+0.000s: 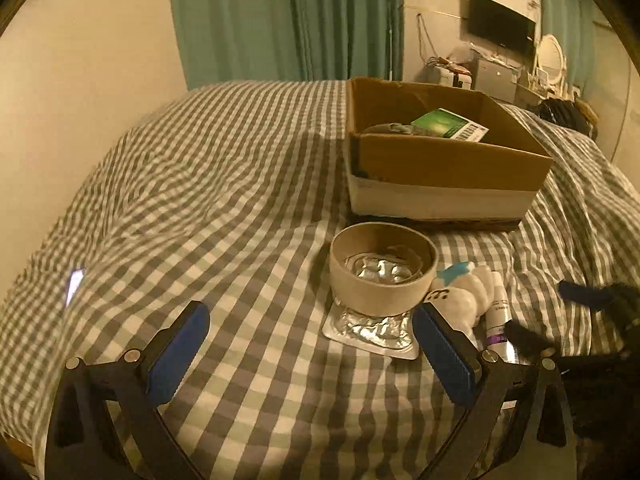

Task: Organize objects
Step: 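Move both tools back toward the remaining items, then grasp the tape roll with the left tool while the right tool grasps the toothpaste tube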

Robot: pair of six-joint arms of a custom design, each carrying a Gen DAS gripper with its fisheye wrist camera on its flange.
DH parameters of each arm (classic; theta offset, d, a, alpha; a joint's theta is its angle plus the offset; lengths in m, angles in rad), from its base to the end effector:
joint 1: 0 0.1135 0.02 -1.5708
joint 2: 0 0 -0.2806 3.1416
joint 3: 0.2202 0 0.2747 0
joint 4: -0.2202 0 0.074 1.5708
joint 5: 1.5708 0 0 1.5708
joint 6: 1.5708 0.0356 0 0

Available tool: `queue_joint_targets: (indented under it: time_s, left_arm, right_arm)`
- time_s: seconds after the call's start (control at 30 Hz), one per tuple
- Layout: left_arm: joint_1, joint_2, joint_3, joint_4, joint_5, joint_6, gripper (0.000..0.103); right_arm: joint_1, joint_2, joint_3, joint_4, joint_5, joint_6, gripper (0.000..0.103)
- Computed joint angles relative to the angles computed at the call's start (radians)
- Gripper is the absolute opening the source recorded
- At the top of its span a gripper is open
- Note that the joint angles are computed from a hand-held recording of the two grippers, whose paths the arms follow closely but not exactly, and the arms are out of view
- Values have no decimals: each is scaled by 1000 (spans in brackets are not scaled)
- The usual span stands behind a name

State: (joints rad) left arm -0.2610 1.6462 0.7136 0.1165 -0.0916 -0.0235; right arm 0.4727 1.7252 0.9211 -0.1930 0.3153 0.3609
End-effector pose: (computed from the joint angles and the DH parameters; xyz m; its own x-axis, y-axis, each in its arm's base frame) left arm 0.3139 -0.0805 0.1340 -0.7082 0.1650 -0.6864 0.1798 0.9824 0.0505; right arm 0.3174 0.1499 0.1487 -0.7996 -0.0318 -0.5998 -0.0007 0.9986 -0.0520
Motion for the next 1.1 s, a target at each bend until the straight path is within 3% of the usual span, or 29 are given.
queue_joint_targets:
  time_s: [0.1,0.17,0.23,0.27,0.33,0.37,0.47,0.7,1.1]
  left_arm:
    - [13,19,28,-36,5,-21,103]
    - [19,35,43,-53,10,-27,103]
    - [18,51,59,-63,11,-29,103]
    - [15,55,65,-70,10,-27,103]
    - [5,60,75,-76,7,-24,103]
    - [-1,62,79,-75,5,-25,103]
    - [-20,73,102,-76,11,-19,103]
    - [-61,154,193,-99,6,-18,103]
    - [-84,335,380,-199,19,-38,103]
  right_arm:
    - [9,85,52,17,-15,-26,76]
    - [10,129,82,21,-21,-51,66]
    - [2,175,117,8,-60,-64,51]
    - [0,185,115,15,-74,-69,48]
    - [4,166,100,9,-71,-108,26]
    - [4,148,92,-3,-62,-119,23]
    - [-32,28,23,3,-105,-104,21]
    - [-97,-116,-21,-8,-71,-156,21]
    - [-158,-76,-34,28,-159,-154,21]
